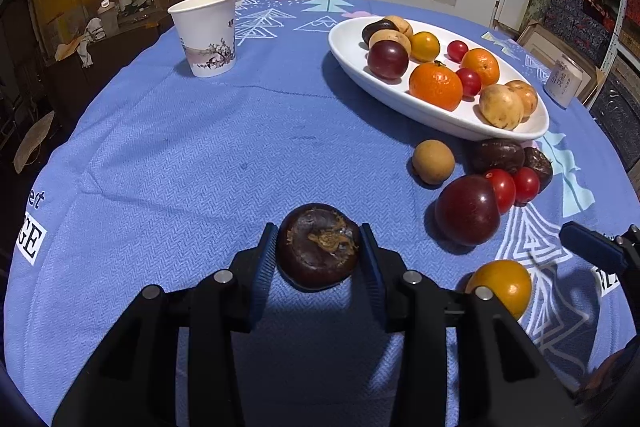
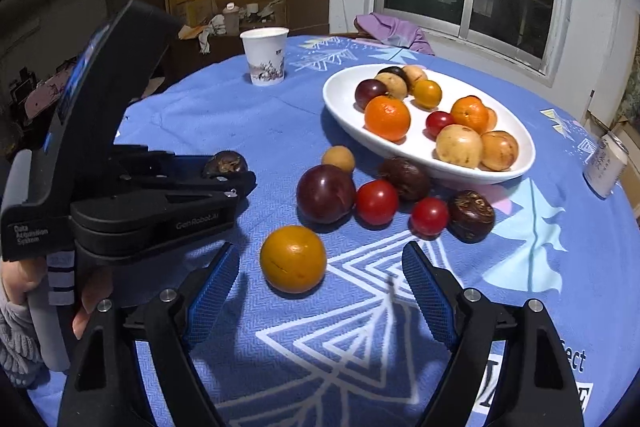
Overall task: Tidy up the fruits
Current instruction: 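Grasp another dark brown fruit with the left tool while the right tool grasps a yellow-orange fruit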
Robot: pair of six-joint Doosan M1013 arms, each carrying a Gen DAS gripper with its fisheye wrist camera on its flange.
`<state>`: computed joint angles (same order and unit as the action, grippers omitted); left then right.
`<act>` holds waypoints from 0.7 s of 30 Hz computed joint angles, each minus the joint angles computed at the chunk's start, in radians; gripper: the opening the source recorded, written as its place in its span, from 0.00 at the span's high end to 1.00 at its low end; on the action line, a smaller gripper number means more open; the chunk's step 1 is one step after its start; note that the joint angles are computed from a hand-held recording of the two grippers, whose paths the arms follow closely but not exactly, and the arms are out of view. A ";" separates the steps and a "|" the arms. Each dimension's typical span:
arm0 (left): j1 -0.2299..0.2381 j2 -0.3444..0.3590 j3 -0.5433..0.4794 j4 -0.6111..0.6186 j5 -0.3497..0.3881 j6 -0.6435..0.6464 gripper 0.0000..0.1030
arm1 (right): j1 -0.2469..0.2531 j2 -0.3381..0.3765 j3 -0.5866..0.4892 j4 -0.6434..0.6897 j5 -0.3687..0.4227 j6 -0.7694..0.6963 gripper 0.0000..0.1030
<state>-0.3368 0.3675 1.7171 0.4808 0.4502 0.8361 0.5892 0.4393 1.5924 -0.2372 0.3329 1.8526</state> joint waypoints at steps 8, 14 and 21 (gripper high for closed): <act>-0.003 0.001 -0.001 0.009 0.004 -0.008 0.60 | 0.003 0.013 -0.021 0.080 0.045 -0.092 0.63; -0.003 0.001 -0.001 0.009 0.004 -0.007 0.60 | -0.019 0.003 -0.003 0.212 0.032 -0.155 0.63; -0.008 -0.002 0.004 0.023 0.001 -0.006 0.60 | -0.024 -0.008 0.013 0.240 0.029 -0.175 0.63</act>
<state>-0.3453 0.3655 1.7216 0.5043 0.4513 0.8303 0.5649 0.4311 1.6054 0.0033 0.3616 1.6780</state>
